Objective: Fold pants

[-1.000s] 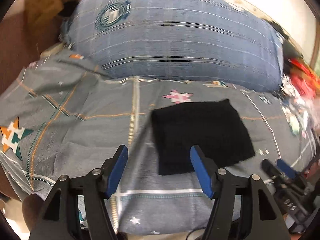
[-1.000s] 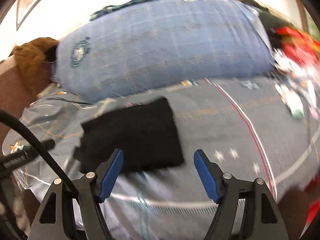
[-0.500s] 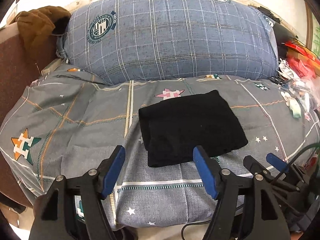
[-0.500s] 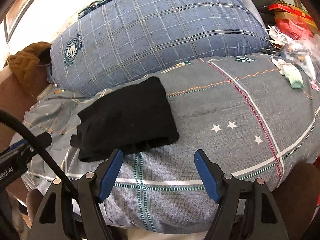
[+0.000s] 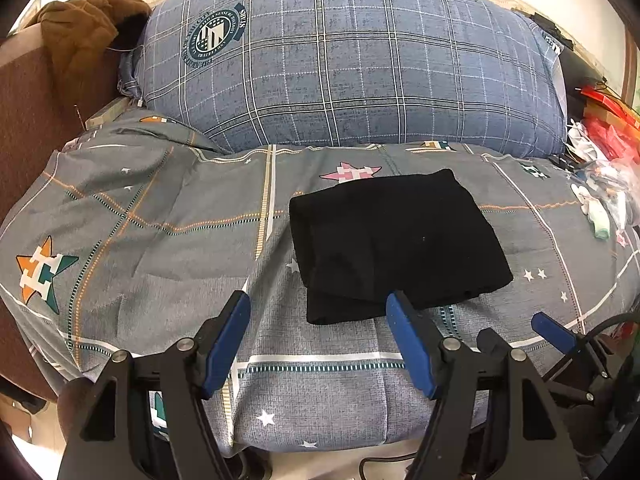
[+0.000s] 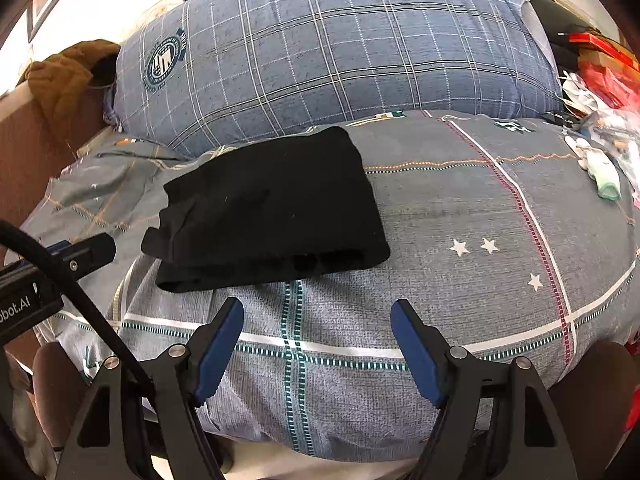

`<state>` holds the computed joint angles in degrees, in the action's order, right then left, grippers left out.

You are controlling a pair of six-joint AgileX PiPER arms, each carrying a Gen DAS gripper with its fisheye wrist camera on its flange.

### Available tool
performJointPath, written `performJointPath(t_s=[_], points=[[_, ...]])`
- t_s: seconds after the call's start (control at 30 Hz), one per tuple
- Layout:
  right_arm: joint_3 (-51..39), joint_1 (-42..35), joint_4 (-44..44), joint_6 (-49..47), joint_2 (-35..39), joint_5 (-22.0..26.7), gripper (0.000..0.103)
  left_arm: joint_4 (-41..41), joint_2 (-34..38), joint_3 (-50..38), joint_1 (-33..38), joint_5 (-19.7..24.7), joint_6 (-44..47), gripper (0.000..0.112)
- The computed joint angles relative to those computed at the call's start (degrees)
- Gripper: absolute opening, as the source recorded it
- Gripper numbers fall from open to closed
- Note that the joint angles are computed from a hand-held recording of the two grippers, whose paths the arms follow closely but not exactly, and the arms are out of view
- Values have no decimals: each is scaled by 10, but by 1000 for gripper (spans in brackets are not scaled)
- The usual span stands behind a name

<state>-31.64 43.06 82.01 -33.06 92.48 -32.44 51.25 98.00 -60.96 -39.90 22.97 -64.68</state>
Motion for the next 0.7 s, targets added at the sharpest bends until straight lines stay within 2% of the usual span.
performJointPath(t_s=[0.27, 0.7], points=[[-22, 14, 35, -45, 18, -4, 82, -21, -1, 6, 11, -20, 19, 70], [-44, 17, 71, -84, 39, 2, 83, -102, 17, -1, 29, -36, 94, 70]])
